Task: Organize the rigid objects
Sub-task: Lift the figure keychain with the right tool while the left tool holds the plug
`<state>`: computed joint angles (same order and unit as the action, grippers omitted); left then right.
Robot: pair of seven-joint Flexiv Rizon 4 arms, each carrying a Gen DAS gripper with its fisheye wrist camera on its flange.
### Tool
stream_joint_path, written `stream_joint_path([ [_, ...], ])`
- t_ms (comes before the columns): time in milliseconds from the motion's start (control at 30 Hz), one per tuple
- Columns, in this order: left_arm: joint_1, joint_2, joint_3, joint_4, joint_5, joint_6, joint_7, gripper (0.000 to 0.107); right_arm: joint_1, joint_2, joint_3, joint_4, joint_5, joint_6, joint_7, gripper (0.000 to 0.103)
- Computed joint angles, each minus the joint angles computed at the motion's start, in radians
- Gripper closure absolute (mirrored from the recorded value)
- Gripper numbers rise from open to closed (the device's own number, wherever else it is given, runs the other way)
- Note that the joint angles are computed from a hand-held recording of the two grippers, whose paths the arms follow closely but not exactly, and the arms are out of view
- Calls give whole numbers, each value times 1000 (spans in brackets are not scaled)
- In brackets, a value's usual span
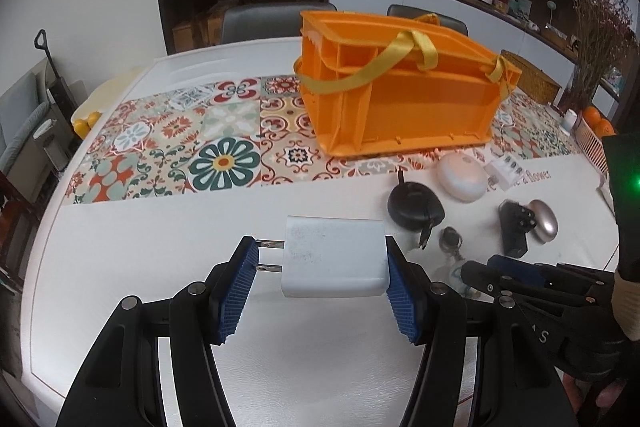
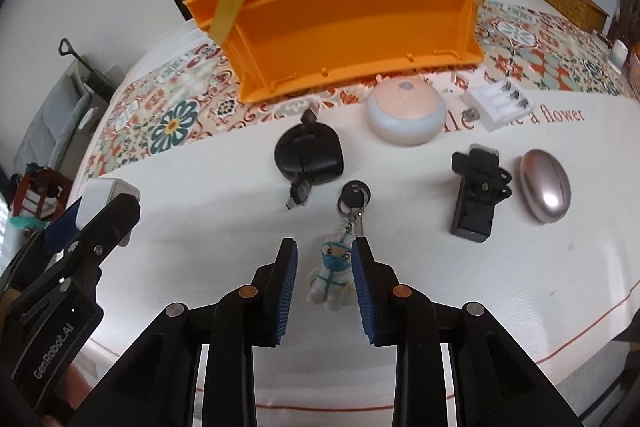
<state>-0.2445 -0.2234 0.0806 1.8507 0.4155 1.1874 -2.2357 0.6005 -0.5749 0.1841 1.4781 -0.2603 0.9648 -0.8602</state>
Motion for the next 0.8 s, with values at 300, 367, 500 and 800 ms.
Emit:
stream_joint_path([
  [300,6,-24,5,11,-20,15,12,46,5,-35,-7,-18,5,-20,13,73],
  [367,7,-30,7,12,-26,18,16,46,6,-41,-9,-21,2,-21,14,72],
  [500,4,-36,13,12,-32,18,17,46,5,-55,-5,-37,7,-32,6,72],
  [800,-6,-38,18,-1,-27,-1,7,46,-3,-62,3,-43,23,-30,-24,75],
])
